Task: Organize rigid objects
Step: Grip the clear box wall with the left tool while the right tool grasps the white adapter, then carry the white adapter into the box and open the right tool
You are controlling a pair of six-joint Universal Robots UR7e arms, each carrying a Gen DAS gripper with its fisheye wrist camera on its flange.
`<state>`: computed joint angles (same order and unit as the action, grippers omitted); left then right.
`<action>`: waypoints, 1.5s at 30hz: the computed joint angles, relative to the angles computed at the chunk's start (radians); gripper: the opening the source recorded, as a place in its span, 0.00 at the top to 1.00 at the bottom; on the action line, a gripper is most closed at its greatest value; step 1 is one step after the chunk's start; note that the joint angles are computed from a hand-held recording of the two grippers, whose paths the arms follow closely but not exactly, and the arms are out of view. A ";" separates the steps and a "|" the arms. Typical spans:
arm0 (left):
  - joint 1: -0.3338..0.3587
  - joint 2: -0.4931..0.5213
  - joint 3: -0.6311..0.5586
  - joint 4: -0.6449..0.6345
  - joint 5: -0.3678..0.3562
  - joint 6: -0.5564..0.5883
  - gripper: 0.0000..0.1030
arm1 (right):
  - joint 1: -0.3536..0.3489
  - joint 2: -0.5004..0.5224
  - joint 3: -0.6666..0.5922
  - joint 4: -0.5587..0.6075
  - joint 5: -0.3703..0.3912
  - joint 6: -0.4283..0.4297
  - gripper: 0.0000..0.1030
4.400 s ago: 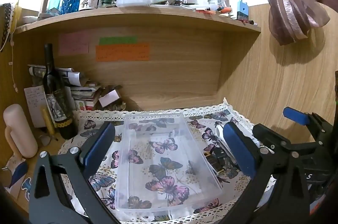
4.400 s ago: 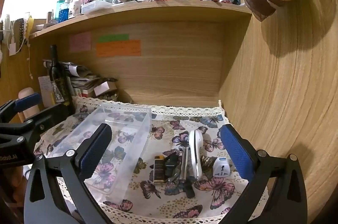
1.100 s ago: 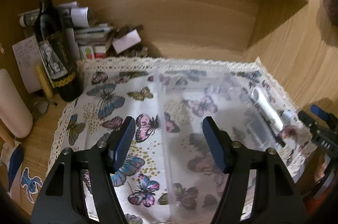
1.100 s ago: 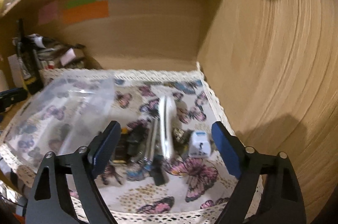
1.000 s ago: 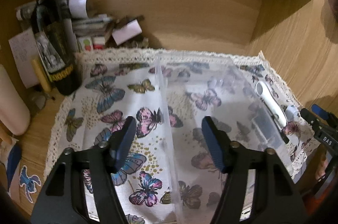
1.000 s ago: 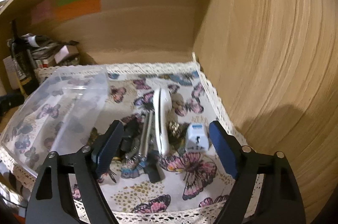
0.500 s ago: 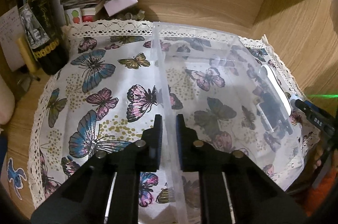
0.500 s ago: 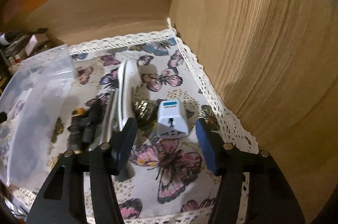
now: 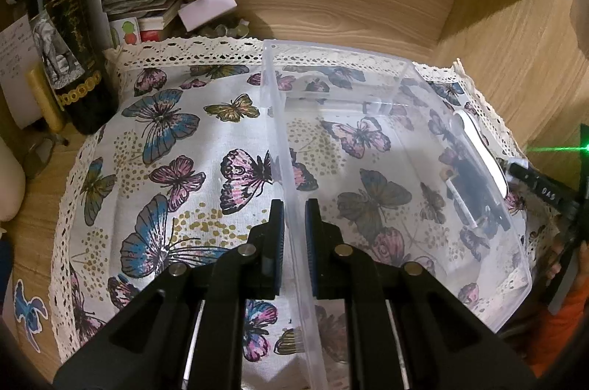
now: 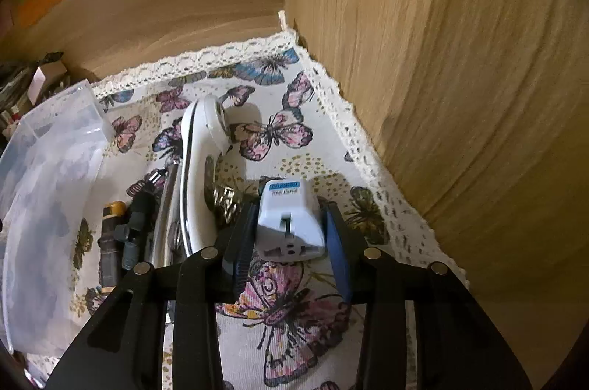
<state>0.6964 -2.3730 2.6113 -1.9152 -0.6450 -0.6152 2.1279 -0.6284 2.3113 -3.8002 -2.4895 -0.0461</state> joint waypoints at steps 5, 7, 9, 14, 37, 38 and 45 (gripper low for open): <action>-0.018 -0.021 0.000 0.040 0.006 -0.011 0.89 | 0.034 -0.007 0.002 -0.042 -0.013 -0.030 0.67; -0.026 -0.031 0.001 0.056 0.008 -0.017 0.89 | 0.055 -0.011 0.004 -0.053 -0.022 -0.039 0.68; -0.027 -0.035 0.002 0.055 0.008 -0.016 0.89 | 0.081 -0.011 -0.003 -0.052 -0.036 -0.050 0.68; -0.025 -0.039 0.004 0.039 0.001 -0.008 0.89 | 0.120 -0.010 -0.028 -0.039 -0.038 -0.067 0.68; -0.030 -0.069 0.003 0.049 -0.013 0.035 0.88 | 0.242 0.110 -0.355 0.317 0.240 -0.265 0.68; -0.031 -0.074 0.006 0.047 -0.012 0.039 0.88 | 0.241 0.118 -0.371 0.340 0.242 -0.264 0.68; -0.015 -0.074 0.013 -0.007 -0.026 0.074 0.88 | 0.217 0.166 -0.464 0.509 0.276 -0.243 0.68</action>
